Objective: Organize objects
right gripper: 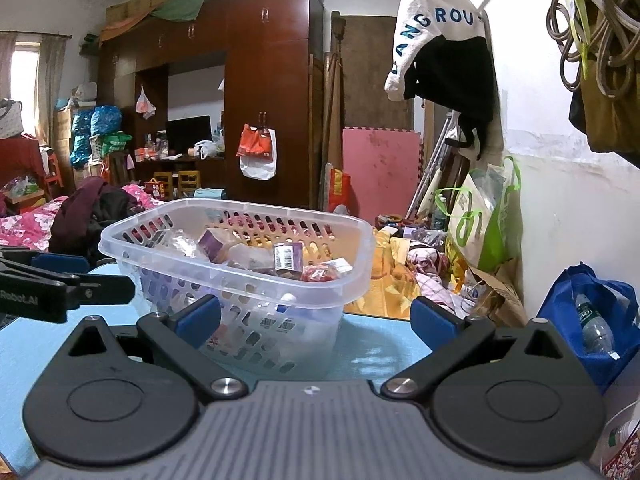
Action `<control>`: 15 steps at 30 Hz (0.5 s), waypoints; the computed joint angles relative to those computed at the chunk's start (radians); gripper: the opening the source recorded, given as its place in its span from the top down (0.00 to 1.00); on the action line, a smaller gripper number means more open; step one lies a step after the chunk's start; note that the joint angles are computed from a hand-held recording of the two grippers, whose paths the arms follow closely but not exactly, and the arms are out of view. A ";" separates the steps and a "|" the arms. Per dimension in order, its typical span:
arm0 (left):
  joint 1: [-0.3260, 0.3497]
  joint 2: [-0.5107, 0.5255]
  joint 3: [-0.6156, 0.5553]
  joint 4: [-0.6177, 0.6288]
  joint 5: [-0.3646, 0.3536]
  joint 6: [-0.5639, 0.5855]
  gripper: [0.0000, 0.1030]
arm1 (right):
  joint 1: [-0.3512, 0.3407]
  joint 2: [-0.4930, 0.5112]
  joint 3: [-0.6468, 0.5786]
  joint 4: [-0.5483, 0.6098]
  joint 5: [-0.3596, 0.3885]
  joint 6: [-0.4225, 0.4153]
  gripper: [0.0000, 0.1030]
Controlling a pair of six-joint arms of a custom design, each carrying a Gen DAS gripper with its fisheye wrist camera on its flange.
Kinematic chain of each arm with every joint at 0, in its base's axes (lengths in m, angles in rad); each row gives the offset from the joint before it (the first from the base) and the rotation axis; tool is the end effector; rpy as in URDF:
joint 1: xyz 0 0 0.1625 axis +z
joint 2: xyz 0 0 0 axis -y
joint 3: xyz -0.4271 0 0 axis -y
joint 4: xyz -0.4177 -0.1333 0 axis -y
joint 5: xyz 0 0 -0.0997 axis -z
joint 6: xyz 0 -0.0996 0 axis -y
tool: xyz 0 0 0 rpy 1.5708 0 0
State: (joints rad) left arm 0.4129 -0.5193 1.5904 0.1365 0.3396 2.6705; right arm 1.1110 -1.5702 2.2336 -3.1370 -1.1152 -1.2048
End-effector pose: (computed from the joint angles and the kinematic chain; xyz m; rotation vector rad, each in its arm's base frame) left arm -0.3572 -0.4045 -0.0586 0.4610 2.1188 -1.3772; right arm -0.0460 -0.4920 0.3553 1.1624 -2.2089 1.2347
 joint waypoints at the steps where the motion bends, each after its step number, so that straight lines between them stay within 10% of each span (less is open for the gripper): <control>1: -0.002 0.004 -0.003 0.003 -0.011 0.000 0.07 | 0.001 0.001 -0.002 0.001 -0.002 0.002 0.00; 15: -0.017 0.033 -0.020 0.064 -0.064 -0.033 0.07 | 0.007 0.011 -0.014 0.012 -0.030 0.021 0.00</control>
State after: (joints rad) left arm 0.3963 -0.4863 1.5707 0.2005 0.2753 2.6376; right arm 1.1177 -1.5591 2.2198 -3.1245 -1.1456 -1.1837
